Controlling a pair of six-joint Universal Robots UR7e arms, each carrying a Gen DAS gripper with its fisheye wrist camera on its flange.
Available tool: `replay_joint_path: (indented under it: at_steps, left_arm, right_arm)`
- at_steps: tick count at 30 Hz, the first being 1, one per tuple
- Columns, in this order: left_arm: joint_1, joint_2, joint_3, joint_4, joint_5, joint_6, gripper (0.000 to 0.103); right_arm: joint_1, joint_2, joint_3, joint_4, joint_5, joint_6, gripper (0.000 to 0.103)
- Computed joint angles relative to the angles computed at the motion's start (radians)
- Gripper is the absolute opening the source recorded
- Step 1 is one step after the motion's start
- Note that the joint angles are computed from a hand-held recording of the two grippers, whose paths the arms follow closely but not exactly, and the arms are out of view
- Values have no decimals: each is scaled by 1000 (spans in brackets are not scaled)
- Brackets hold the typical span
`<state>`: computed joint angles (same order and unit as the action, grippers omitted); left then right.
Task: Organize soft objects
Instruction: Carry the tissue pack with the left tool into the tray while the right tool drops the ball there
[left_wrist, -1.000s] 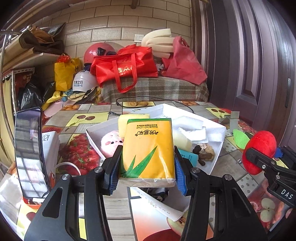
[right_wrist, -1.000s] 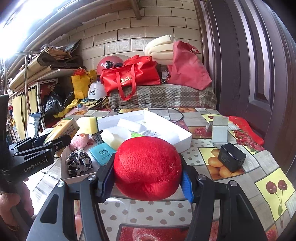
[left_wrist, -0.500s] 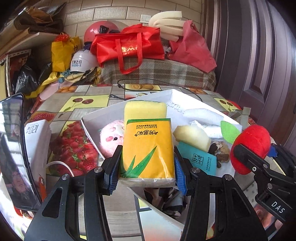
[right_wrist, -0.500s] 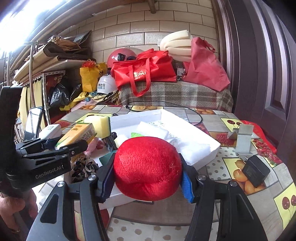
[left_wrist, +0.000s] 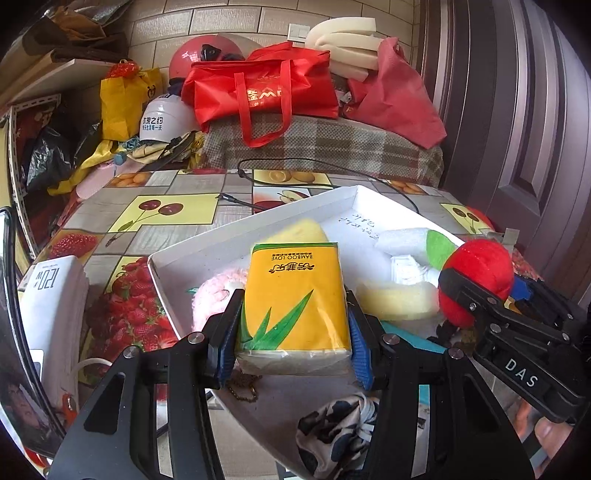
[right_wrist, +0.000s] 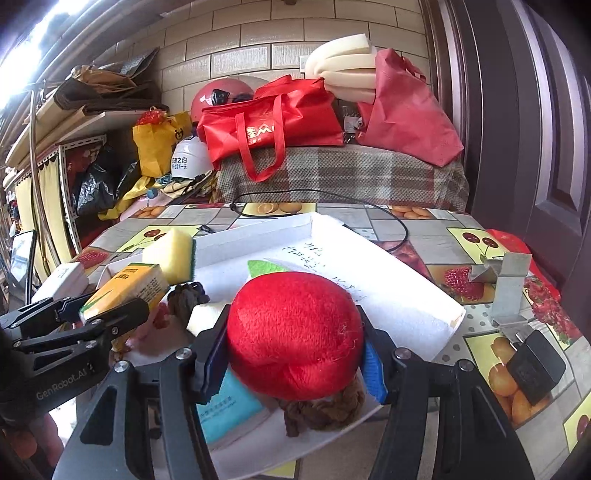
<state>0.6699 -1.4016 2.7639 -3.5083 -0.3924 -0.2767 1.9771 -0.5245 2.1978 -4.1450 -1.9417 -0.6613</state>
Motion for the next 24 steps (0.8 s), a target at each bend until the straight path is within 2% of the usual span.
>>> replay_joint_path:
  at_steps: [3, 6, 11, 12, 13, 14, 16, 18, 20, 21, 24]
  left_arm:
    - [28, 52, -34, -77, -3, 68, 50]
    - [62, 83, -76, -86, -26, 116, 50]
    - [50, 125, -83, -128, -1, 165, 50]
    - [40, 140, -77, -169, 11, 183, 53]
    - [29, 161, -72, -224, 32, 202, 55]
    - [16, 186, -68, -287, 60, 222, 59]
    - [-1, 226, -62, -407, 93, 267, 85]
    - [-15, 254, -57, -507, 113, 307, 94]
    - [-26, 274, -53, -584, 120, 345, 103]
    - [-32, 289, -54, -627, 123, 374, 103]
    - [-62, 357, -63, -804, 149, 495, 103]
  right_arm:
    - [1, 10, -40, 21, -19, -4, 61]
    - [0, 16, -70, 40, -34, -3, 61]
    - [2, 19, -88, 54, -57, 8, 64]
    - [2, 19, -85, 48, -53, 6, 67]
    - [3, 21, -86, 44, -51, 2, 79]
    - [6, 25, -85, 28, -54, -5, 84]
    - [13, 39, -90, -17, -66, -18, 86]
    - [12, 40, -85, -46, -61, -15, 89]
    - [6, 36, -81, -59, -55, 3, 100]
    - [4, 35, -79, -68, -57, 13, 103]
    - [2, 41, -75, -111, -41, 8, 103]
